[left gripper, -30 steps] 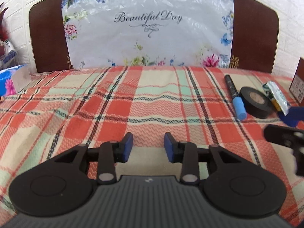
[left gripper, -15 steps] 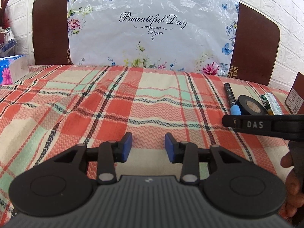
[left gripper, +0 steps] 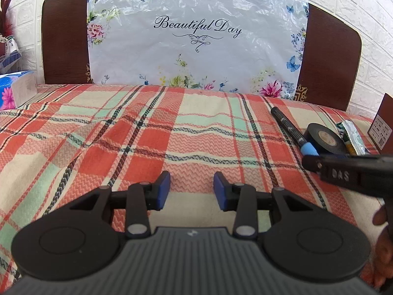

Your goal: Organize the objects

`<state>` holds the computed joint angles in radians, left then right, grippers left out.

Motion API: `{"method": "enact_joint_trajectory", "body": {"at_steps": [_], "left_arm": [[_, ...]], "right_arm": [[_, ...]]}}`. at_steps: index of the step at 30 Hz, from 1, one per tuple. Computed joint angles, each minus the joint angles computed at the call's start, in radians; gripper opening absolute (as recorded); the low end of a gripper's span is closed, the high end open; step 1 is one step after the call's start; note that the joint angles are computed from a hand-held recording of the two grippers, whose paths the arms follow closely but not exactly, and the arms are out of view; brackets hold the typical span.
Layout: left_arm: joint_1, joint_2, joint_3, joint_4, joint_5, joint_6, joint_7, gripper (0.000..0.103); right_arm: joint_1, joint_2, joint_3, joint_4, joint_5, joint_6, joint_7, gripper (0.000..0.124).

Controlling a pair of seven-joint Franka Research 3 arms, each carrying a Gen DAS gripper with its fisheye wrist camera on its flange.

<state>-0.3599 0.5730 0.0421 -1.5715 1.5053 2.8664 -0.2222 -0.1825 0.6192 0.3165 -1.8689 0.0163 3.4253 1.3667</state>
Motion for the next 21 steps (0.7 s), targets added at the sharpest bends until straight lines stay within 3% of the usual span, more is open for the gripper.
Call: {"method": "enact_joint_trajectory", "body": {"at_steps": [5, 14, 17, 19, 21], "left_arm": [[-0.002, 0.001, 0.002, 0.001, 0.001, -0.001, 0.0, 0.041], [0.0, 0.005, -0.011, 0.008, -0.066, -0.028, 0.094, 0.042], [0.005, -0.004, -0.055, 0.011, -0.239, -0.104, 0.284, 0.042], [0.052, -0.025, -0.121, -0.016, -0.422, -0.062, 0.409, 0.042], [0.126, -0.032, -0.233, -0.038, -0.631, -0.023, 0.574, 0.043]], "right_arm": [[-0.176, -0.052, 0.138, -0.149, -0.132, 0.058, 0.047, 0.015], [-0.494, -0.162, 0.308, -0.415, -0.468, 0.151, 0.298, 0.015], [-0.55, -0.178, 0.328, -0.449, -0.563, 0.162, 0.38, 0.015], [-0.596, -0.172, 0.353, -0.449, -0.636, 0.156, 0.454, 0.015], [-0.688, -0.137, 0.418, -0.429, -0.749, 0.125, 0.559, 0.015]]}}
